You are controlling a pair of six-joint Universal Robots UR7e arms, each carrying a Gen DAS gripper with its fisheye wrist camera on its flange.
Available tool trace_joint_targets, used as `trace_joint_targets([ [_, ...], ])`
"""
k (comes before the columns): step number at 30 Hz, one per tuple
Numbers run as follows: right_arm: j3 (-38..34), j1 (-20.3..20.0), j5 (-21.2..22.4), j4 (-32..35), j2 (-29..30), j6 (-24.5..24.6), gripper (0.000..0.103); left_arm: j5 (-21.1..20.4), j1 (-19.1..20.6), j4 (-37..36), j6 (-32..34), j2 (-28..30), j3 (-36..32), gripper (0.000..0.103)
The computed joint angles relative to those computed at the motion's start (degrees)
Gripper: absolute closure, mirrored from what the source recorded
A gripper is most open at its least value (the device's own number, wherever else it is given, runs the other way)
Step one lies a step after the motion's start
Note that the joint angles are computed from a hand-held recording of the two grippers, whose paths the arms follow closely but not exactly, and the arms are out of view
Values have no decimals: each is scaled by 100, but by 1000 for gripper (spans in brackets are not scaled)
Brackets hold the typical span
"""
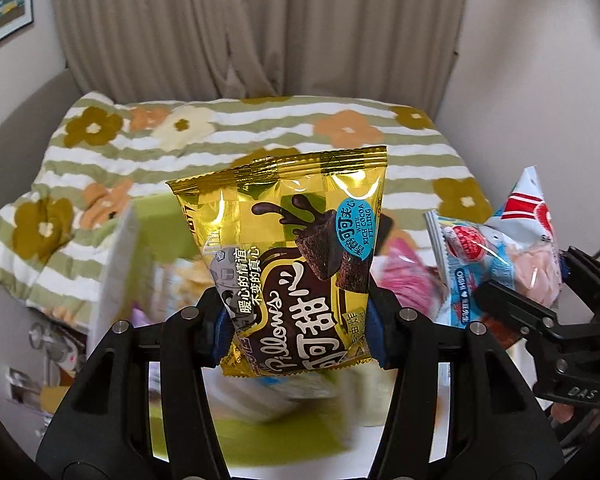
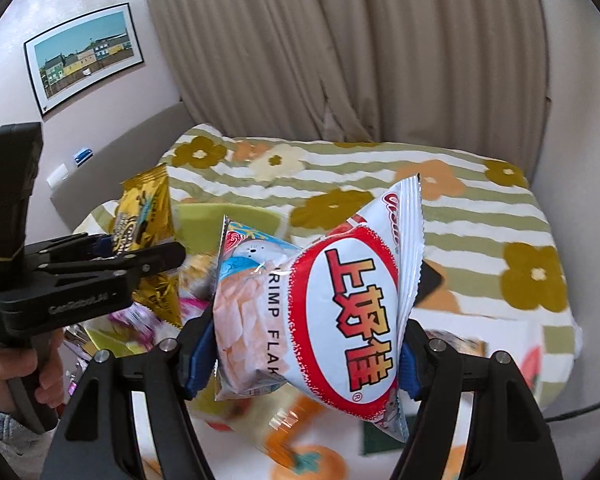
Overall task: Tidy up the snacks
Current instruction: 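Carry both bags over the box and open both tools to drop them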
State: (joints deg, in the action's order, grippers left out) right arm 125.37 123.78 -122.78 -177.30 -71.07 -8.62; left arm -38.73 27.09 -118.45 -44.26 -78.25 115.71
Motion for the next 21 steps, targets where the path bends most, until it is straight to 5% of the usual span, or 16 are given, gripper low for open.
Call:
trace_joint_targets([
  [12, -1574, 310, -576, 158, 1876, 665, 35, -460, 1525, -259, 1838, -303, -433, 54],
  [21, -1888, 309, -933, 612, 2201, 1285, 35, -1126, 2203, -470, 2571, 42, -713, 52],
])
